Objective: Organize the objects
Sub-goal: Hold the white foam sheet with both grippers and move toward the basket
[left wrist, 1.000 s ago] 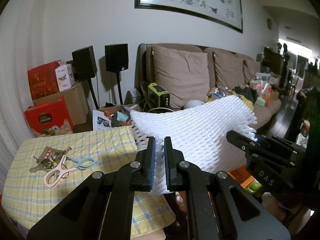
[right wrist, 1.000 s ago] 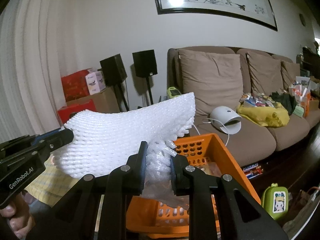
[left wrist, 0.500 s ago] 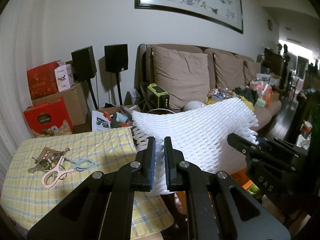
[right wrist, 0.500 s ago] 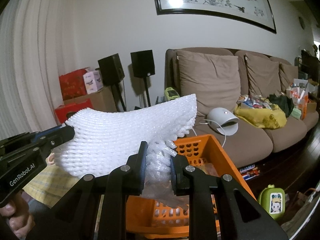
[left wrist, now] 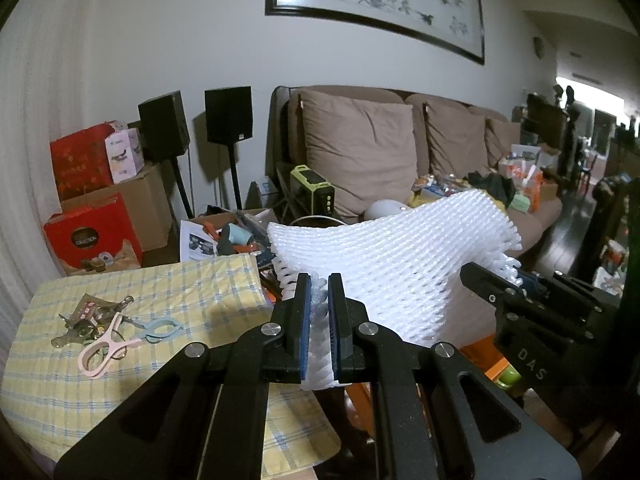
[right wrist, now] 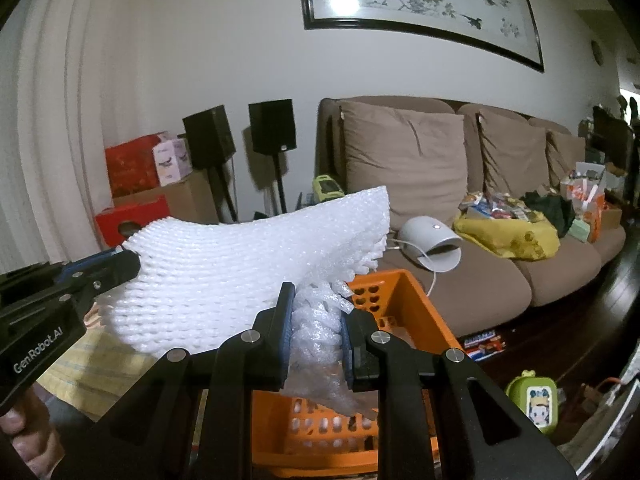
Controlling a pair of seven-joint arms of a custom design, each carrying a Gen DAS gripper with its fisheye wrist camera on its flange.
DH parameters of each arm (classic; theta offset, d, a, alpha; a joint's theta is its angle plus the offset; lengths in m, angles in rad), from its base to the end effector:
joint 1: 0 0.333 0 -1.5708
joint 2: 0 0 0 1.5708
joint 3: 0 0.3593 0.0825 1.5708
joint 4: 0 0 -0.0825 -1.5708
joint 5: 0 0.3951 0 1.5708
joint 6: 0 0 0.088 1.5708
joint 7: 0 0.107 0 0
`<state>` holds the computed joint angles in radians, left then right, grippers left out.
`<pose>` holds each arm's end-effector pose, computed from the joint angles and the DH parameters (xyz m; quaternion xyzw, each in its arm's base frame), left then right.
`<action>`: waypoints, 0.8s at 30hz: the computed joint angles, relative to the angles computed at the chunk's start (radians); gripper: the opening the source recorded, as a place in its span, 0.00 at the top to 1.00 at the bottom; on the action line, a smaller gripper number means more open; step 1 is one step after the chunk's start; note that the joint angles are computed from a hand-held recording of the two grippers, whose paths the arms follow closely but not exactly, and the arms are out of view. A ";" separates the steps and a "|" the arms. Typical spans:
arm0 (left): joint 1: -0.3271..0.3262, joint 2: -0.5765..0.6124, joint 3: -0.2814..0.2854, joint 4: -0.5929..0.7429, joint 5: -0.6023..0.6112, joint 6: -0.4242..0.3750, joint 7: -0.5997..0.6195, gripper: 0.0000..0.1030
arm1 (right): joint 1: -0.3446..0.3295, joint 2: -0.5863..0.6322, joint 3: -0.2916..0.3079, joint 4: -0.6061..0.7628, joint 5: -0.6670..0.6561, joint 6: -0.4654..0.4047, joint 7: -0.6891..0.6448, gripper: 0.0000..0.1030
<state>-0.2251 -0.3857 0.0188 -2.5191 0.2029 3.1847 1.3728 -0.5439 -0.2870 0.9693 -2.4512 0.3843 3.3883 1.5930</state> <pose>0.4418 -0.1104 0.5777 -0.5432 0.6735 -0.3929 0.3115 0.4616 0.2037 0.5327 -0.6265 0.5681 -0.3225 0.4251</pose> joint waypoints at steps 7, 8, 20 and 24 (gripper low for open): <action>0.005 0.012 -0.012 0.005 0.002 0.004 -0.003 0.93 | -0.009 -0.007 -0.001 -0.005 -0.008 -0.004 0.021 0.81; 0.003 0.014 -0.011 0.007 0.003 0.002 -0.002 0.93 | -0.006 -0.005 -0.007 -0.006 -0.011 -0.004 0.021 0.81; -0.012 0.026 -0.019 0.022 0.001 -0.002 -0.003 0.93 | -0.015 -0.024 -0.016 -0.014 -0.016 -0.011 0.040 0.81; -0.026 0.035 -0.017 0.029 -0.006 -0.003 -0.001 0.93 | -0.025 -0.032 -0.018 -0.016 -0.021 -0.020 0.060 0.81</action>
